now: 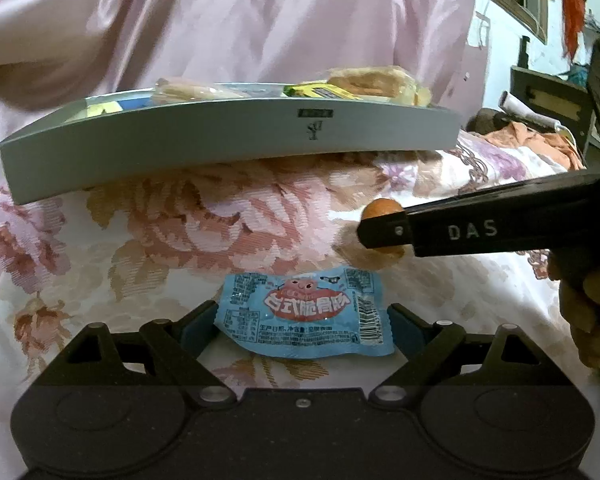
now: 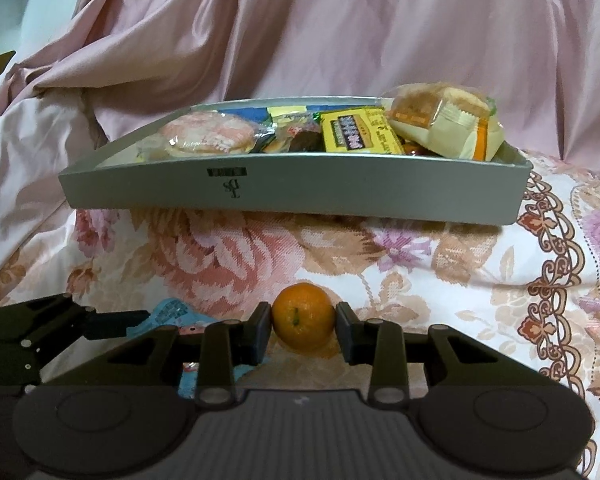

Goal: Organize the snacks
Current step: 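Grasp the blue sausage packet with left gripper while right gripper grasps the orange, then lift the blue packet with left gripper while right gripper carries orange over tray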

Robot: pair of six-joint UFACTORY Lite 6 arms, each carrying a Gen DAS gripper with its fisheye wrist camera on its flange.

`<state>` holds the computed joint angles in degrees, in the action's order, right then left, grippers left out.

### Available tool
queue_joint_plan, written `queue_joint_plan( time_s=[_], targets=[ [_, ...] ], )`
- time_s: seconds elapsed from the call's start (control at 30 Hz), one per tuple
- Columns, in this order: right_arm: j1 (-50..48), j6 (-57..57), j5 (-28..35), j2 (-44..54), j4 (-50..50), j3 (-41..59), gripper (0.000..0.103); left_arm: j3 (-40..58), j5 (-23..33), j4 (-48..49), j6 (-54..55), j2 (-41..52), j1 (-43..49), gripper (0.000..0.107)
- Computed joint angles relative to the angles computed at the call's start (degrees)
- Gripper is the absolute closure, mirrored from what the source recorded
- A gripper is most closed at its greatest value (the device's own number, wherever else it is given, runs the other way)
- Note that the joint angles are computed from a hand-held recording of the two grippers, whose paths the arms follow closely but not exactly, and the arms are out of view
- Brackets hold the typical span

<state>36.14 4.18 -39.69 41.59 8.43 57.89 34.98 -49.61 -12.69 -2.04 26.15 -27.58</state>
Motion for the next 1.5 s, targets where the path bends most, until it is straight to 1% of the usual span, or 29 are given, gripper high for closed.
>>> queue_joint_plan(
  time_s=[0.43,0.6,0.77,0.9,1.07,1.2,1.3,1.43,1.5],
  targets=[
    [0.14,-0.44,-1.09,-0.26,1.18,-0.67,0.064,-2.40,-3.23,-0.05,-5.31,-1.17,2.37,0.017],
    [0.16,-0.10,-1.31,-0.71,0.85,-1.20,0.064,-5.58,-6.36,-2.78,-7.13,-3.78,2.45,0.017],
    [1.05,0.92,-2.37,-3.45,0.58,-4.55,0.064,-8.08,-5.69,-3.51,-9.44,-7.17,3.16,0.017],
    [2.16,1.64,-3.41,-6.04,0.87,-7.55,0.064,-9.33,-4.58,-7.47,-7.48,-8.75,1.11,0.017],
    [3.41,2.33,-4.19,-8.76,1.36,-10.51,0.064,-12.03,-6.84,-13.97,-3.51,-12.11,-3.05,0.017],
    [4.50,1.11,-5.35,-11.23,3.00,-13.01,0.064,-12.61,-6.14,-19.07,1.18,-13.83,-6.35,0.017],
    [4.61,1.99,-5.88,-12.77,2.77,-14.49,0.064,-13.80,-6.65,-21.83,1.96,-15.11,-8.14,0.017],
    [4.88,2.52,-6.68,-14.56,2.77,-16.32,0.064,-16.17,-7.48,-27.05,5.06,-20.12,-10.76,0.017],
    [5.12,2.33,-7.22,-15.31,3.05,-16.79,0.064,-17.10,-6.46,-28.80,6.98,-23.87,-11.04,0.017]
  ],
)
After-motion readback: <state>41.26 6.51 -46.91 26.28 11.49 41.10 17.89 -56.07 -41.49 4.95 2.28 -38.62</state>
